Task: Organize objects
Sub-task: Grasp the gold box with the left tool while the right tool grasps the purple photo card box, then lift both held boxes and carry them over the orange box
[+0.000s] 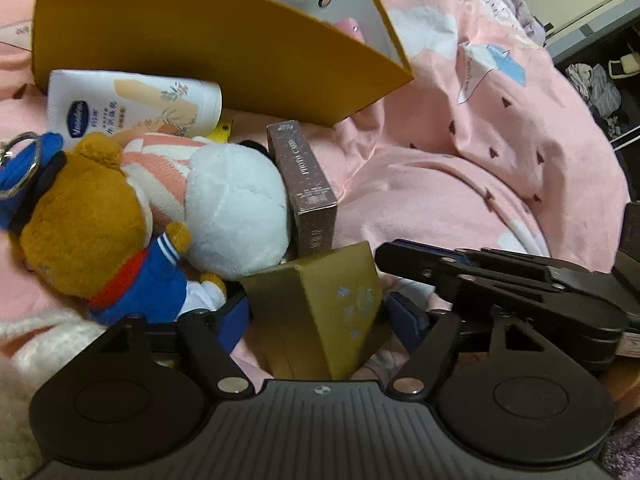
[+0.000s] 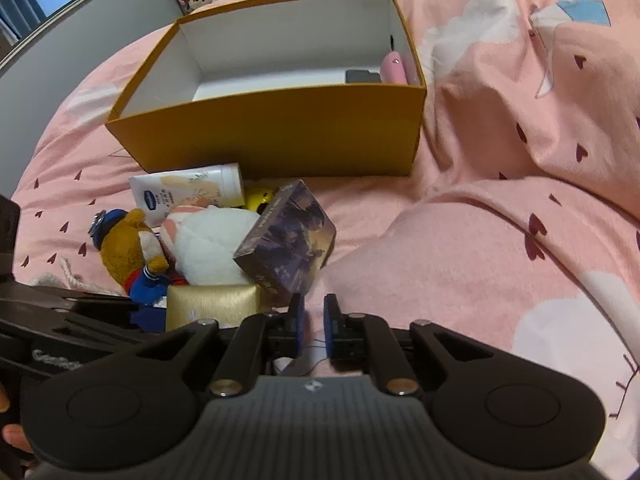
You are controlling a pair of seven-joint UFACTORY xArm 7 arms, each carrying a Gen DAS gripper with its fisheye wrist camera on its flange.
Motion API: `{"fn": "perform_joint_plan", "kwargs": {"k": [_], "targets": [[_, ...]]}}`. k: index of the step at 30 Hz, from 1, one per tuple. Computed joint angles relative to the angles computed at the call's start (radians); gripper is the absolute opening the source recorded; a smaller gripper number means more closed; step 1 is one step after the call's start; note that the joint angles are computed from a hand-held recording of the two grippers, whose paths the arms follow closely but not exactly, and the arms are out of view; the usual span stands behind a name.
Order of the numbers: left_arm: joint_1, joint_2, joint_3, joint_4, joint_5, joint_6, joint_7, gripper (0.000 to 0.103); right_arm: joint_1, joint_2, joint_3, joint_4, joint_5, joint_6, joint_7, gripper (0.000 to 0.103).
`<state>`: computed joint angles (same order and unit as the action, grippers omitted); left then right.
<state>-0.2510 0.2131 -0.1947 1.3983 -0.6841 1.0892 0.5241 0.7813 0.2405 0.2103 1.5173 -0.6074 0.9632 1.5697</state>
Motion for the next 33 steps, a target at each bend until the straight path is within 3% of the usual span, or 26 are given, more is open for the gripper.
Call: {"fn": "perform_joint_plan", "kwargs": {"k": [2, 5, 10, 16, 23, 25, 30, 33], "targets": [[0.006, -0.024, 0.004, -0.012, -0.015, -0.004, -0.008, 0.068, 0.001, 0.002, -0.002, 0.005, -0.009, -0.004, 0.001, 0.015], [0.011, -0.051, 0.013, -0.018, -0.029, -0.012, -0.030, 0.058, -0.001, 0.006, -0.009, 0.013, -0.030, -0.026, 0.007, 0.021], [-0.004, -0.102, 0.024, -0.043, 0.021, -0.116, -0.054, 0.056, -0.006, 0.047, -0.026, 0.079, -0.054, -0.045, -0.044, 0.031], [-0.020, -0.137, 0.034, -0.056, 0.114, -0.253, -0.119, 0.056, -0.023, 0.138, -0.056, 0.193, 0.021, -0.052, -0.149, 0.044], [-0.021, -0.107, 0.030, -0.033, 0.141, -0.274, -0.160, 0.056, -0.014, 0.227, -0.092, 0.284, 0.124, -0.036, -0.236, 0.043], [-0.023, -0.099, 0.027, -0.033, 0.147, -0.275, -0.163, 0.056, -0.004, 0.215, -0.105, 0.267, 0.124, -0.027, -0.224, 0.033], [-0.025, -0.094, 0.021, -0.036, 0.147, -0.300, -0.156, 0.056, -0.025, 0.132, -0.100, 0.144, 0.126, -0.086, -0.166, 0.033], [-0.019, -0.076, 0.017, -0.016, 0.124, -0.253, -0.153, 0.052, -0.043, 0.136, -0.088, 0.152, 0.140, -0.082, -0.185, 0.033]]}}
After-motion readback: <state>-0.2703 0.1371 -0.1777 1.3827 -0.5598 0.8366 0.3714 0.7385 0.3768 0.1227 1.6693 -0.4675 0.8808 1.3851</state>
